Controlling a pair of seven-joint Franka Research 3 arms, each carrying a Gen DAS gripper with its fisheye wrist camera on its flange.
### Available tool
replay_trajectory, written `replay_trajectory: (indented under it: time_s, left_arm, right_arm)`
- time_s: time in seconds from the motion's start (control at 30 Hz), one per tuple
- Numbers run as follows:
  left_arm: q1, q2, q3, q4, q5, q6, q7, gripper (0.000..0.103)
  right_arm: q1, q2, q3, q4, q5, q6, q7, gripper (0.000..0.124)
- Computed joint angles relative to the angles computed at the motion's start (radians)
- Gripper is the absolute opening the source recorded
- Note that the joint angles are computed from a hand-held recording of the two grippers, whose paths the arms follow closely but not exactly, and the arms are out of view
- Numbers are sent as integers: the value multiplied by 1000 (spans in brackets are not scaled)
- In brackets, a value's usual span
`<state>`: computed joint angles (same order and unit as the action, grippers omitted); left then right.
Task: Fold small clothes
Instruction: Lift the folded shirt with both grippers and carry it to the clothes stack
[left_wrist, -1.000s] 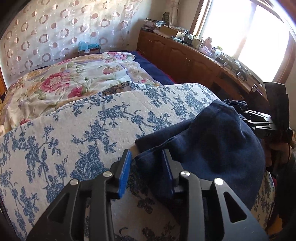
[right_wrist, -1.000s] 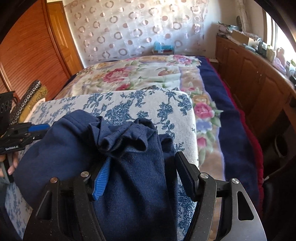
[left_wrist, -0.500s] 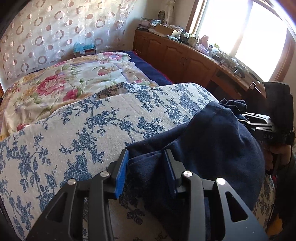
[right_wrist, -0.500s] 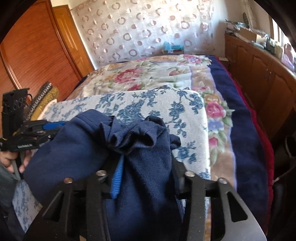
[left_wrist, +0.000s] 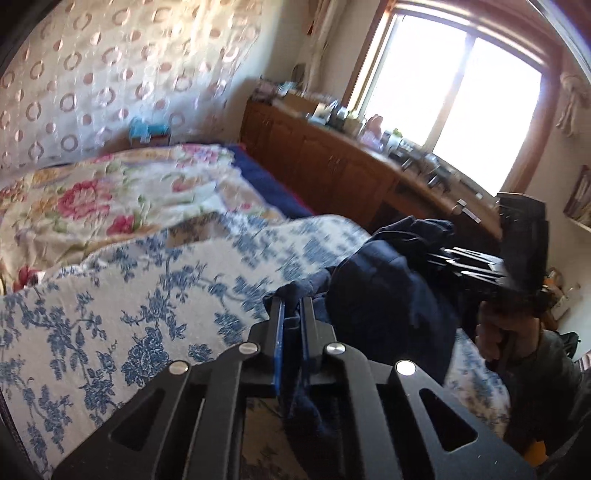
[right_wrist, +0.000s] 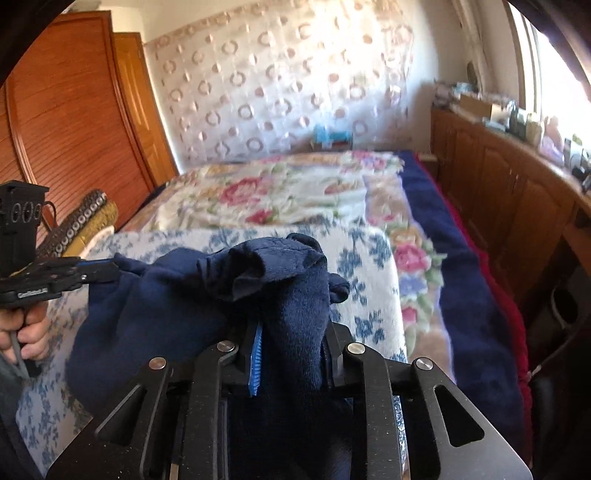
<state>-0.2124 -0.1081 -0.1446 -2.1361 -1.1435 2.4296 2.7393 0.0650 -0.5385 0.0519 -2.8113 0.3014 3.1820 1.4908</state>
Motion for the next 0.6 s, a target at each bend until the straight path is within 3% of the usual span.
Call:
replay_trajectory:
  time_s: [0.17, 0.37, 0.6]
  left_arm:
    - [4, -77, 34, -46, -85, -33, 57, 3]
    - [17, -152, 81, -91, -139, -47, 105, 3]
    - [61, -256, 164, -139, -157, -69, 131, 3]
  right_arm:
    - [-48, -47, 74, 5, -25, 10, 20, 21]
    - [-42, -40, 106, 44, -46, 25, 27, 21]
    - [19, 31, 125, 141, -68, 60, 18, 21]
